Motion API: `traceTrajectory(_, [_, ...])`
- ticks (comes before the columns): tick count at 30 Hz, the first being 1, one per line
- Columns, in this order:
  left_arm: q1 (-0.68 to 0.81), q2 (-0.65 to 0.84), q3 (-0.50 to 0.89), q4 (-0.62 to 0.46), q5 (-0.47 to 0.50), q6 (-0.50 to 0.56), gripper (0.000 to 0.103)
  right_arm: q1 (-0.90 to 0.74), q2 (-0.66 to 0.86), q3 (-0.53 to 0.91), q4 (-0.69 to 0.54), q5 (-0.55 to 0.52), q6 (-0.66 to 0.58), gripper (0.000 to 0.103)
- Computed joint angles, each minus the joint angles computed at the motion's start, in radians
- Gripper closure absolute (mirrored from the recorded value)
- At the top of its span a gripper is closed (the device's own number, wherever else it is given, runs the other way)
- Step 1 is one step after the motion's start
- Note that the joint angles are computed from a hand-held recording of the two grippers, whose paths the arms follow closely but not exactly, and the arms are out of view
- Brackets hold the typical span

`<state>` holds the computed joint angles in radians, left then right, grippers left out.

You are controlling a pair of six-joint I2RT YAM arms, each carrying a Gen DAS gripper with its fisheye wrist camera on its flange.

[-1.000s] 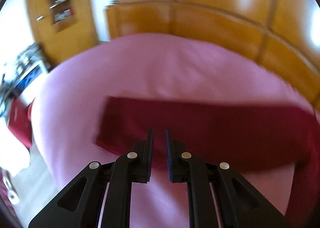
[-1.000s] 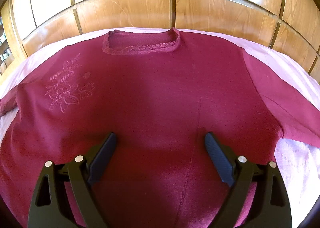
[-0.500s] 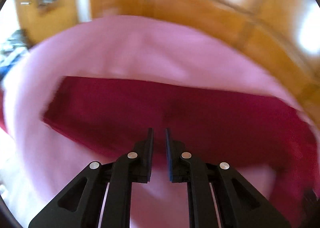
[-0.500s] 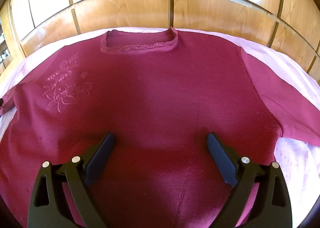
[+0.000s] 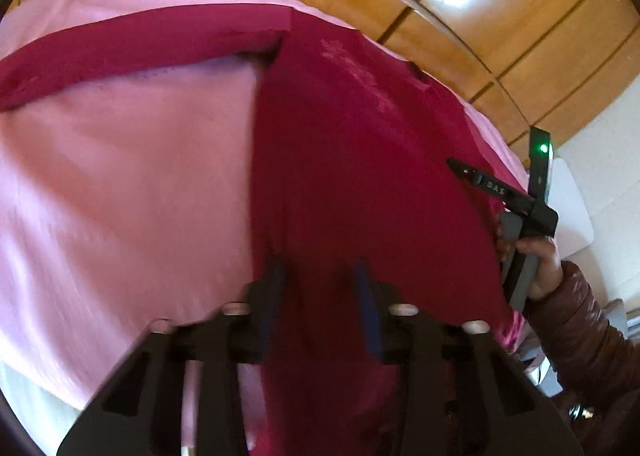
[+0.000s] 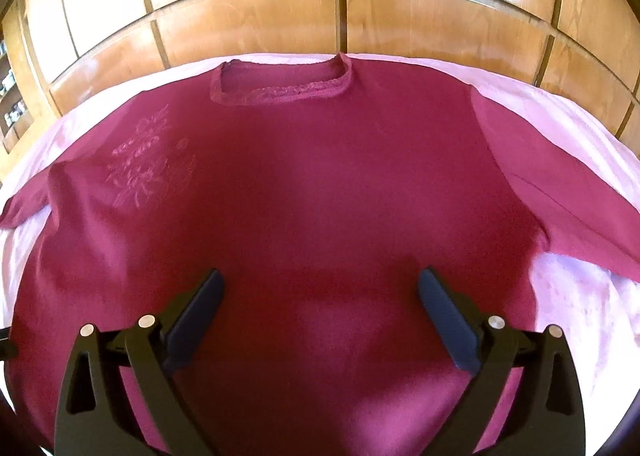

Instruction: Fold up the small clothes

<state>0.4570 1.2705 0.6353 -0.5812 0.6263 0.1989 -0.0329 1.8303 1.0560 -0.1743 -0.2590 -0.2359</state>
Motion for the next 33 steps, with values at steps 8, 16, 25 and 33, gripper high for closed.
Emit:
traceTrajectory(8, [0.057,-0.049,-0.036,-0.051,-0.033,0.011,0.096,-0.12,-0.086,-0.165,0.083,-0.059,-0.149,0.003])
traceTrajectory(16, [-0.115,-0.25,-0.02,-0.008,-0.242,-0.123,0.095,-0.144,-0.12,-0.151,0.016,-0.079,-0.142,0.003])
traceTrajectory(25, [-0.443,-0.109,-0.015,0.175,-0.422,-0.215,0.095,-0.349,-0.229,-0.245,-0.125,-0.152,-0.444,0.003])
traceTrajectory(33, [-0.419,-0.07,-0.087,0.263,-0.4,-0.309,0.094,-0.594,0.024,0.168,-0.516,-0.329,-0.406,0.006])
